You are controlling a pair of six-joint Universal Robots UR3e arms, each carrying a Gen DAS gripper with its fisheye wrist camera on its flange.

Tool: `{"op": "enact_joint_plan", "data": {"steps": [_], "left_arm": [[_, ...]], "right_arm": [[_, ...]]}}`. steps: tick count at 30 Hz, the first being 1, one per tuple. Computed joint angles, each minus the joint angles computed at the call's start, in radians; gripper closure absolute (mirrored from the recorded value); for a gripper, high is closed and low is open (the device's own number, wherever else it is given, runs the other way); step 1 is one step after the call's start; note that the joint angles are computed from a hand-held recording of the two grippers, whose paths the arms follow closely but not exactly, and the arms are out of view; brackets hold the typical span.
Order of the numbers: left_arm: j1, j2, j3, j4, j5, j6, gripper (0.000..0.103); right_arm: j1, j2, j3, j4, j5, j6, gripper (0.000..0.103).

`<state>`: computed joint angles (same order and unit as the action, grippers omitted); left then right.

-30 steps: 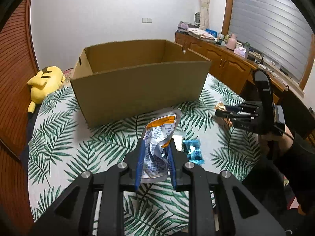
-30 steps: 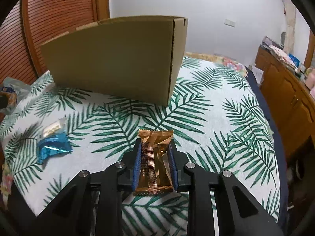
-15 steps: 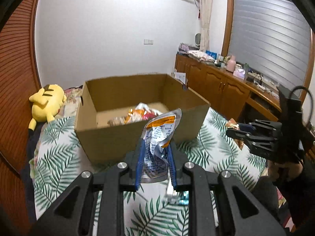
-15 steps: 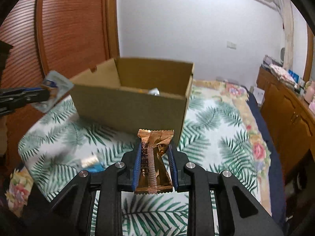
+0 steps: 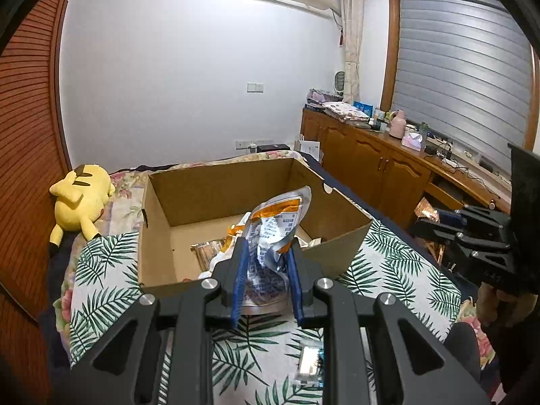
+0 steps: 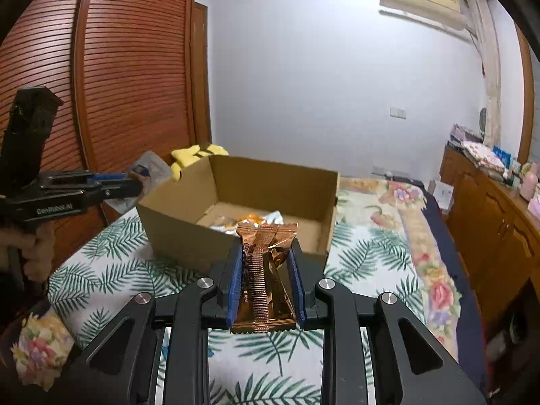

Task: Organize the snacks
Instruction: 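Carry both packets into the box and open both tools to release them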

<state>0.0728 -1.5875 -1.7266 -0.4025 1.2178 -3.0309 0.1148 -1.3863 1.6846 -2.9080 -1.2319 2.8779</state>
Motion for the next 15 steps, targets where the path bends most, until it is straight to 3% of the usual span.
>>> {"op": "enact_joint_plan", "data": {"steps": [15], "left_arm": [[0.033,-0.222,0.220,-0.002,-0.038,-0.001,0.082]], "right_arm": [[0.079,0.168,-0.267,0.043,-0.073,0.006,0.079]]}}
